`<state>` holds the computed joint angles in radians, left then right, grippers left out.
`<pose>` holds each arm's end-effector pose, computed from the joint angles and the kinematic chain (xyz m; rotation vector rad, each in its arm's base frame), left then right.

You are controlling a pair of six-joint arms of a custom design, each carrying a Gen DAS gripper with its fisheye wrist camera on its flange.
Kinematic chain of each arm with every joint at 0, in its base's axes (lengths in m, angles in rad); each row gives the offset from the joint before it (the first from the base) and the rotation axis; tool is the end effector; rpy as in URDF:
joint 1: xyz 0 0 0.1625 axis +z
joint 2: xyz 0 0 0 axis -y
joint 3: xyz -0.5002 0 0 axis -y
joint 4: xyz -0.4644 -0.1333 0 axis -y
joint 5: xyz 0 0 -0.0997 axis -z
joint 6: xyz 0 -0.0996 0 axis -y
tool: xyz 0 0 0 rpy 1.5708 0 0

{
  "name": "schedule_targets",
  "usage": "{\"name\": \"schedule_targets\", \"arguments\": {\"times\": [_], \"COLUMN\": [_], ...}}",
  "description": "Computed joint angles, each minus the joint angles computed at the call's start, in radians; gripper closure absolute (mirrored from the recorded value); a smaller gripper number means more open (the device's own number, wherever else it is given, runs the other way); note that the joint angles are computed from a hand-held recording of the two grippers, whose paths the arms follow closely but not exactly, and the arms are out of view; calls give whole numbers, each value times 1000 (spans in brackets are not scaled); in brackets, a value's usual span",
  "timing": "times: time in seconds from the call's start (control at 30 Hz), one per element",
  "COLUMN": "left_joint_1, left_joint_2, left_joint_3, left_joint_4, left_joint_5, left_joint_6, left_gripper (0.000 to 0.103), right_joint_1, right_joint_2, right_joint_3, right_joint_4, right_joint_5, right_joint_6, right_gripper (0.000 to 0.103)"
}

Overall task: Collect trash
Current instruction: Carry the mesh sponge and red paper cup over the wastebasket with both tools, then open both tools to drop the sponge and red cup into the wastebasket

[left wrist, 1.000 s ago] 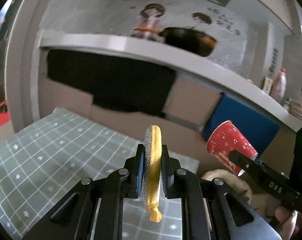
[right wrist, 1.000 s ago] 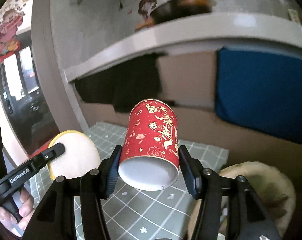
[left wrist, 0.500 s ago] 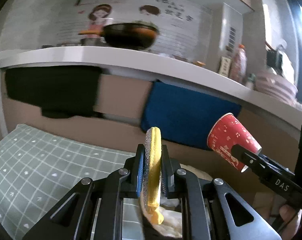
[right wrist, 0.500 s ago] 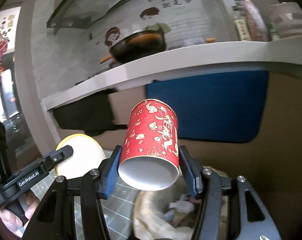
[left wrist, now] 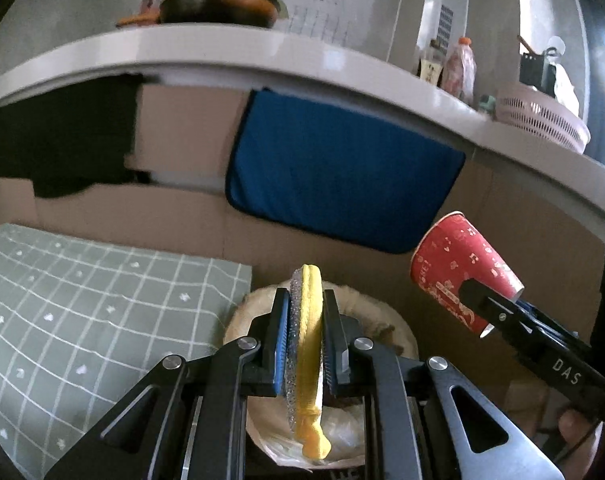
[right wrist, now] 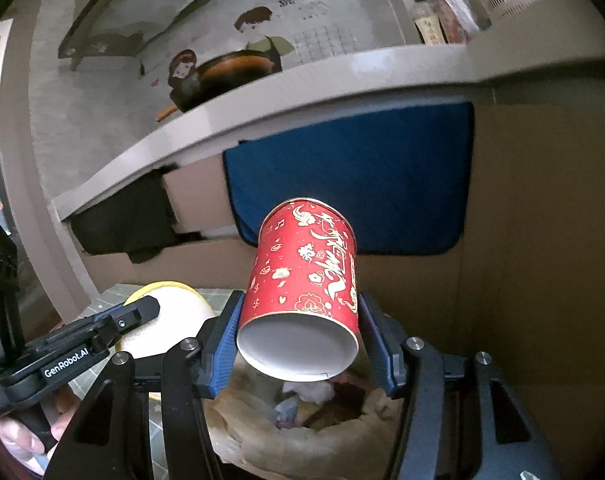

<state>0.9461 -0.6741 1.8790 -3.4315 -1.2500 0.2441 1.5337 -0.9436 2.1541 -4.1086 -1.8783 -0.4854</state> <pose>-0.2721 -0.6589 0.0269 1.0318 2.5877 -1.0143 0.0818 -0.5769 0.2068 0.2180 -2.0978 1.4980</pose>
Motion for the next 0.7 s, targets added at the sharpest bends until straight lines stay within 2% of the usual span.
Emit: {"name": "schedule_targets", "arguments": {"times": [0.3,0.7], "left_joint_1": [24,64], "left_joint_2": [45,88], "left_joint_3": [-47,-128], "left_joint_4": [67,143], "left_joint_5": [-8,-72], "left_joint_6": [-16,-34], "left_gripper": [87,87], "right_joint_1": [-33,-48], "right_joint_2": [32,70], "right_joint_3": [-30,-86], "right_joint_4": [46,108], "right_joint_5": [-35,-86], "right_joint_6": [0,-1], "right_gripper": [50,50]}}
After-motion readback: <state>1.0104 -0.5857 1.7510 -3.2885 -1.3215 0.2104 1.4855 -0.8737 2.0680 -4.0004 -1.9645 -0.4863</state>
